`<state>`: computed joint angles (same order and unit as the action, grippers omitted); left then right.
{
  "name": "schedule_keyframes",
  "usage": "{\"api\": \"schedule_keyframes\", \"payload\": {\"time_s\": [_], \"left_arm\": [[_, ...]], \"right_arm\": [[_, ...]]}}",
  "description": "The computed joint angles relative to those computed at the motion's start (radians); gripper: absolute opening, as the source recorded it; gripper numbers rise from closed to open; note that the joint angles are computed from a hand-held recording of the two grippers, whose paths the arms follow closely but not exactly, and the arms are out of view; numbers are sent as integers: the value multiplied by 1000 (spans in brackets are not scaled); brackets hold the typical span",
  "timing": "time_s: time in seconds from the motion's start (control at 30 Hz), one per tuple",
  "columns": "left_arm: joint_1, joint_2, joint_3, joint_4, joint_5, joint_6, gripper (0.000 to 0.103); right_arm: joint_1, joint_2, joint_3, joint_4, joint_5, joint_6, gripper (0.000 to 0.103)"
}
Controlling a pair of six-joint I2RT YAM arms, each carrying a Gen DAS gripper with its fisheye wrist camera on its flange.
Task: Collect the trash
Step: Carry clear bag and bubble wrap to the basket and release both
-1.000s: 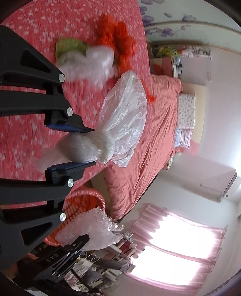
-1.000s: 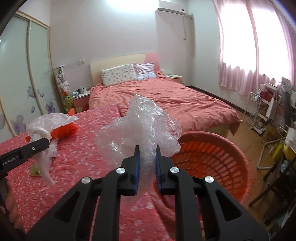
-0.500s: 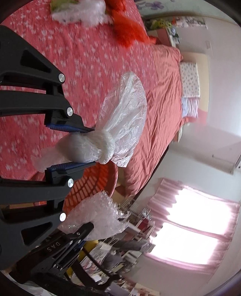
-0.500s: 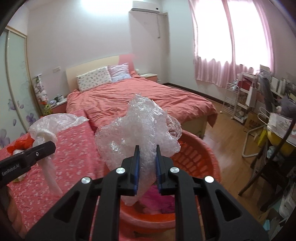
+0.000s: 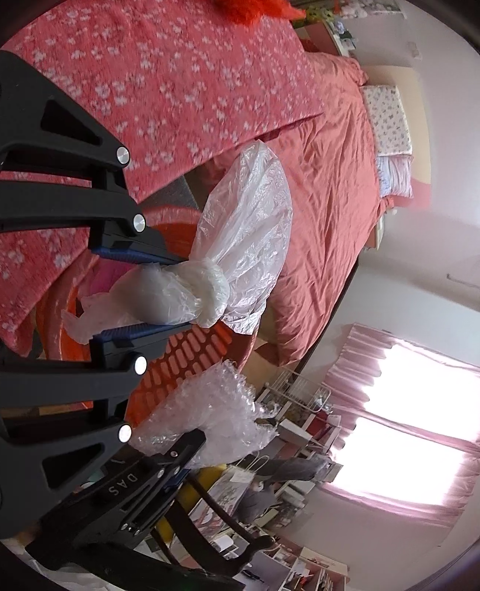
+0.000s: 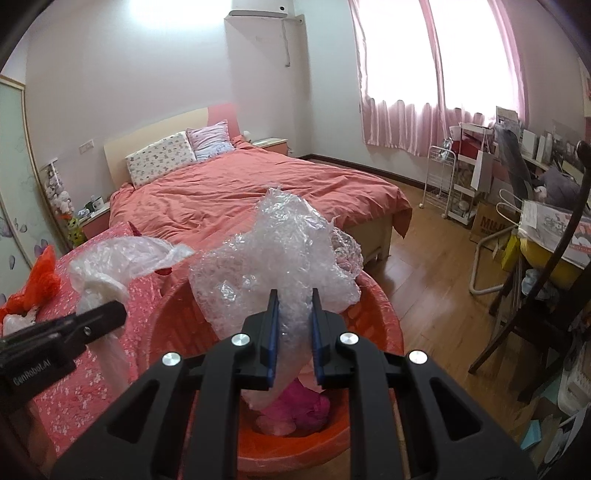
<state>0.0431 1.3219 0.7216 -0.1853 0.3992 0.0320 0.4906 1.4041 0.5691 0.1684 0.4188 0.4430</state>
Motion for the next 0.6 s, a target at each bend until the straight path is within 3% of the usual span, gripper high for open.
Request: {"api": "schedule_keyframes", "payload": {"time_s": [0.4, 0.47, 0.6], "left_arm": [[-46, 82, 22, 9, -39, -9, 30], [-41, 86, 21, 8, -41, -12, 34], [-28, 71, 10, 16, -47, -25, 57]], "right_arm": [[-50, 66, 25, 37, -56, 3, 21], [-60, 75, 28, 38, -68, 3, 25], [-55, 72, 28, 34, -59, 5, 37]]}}
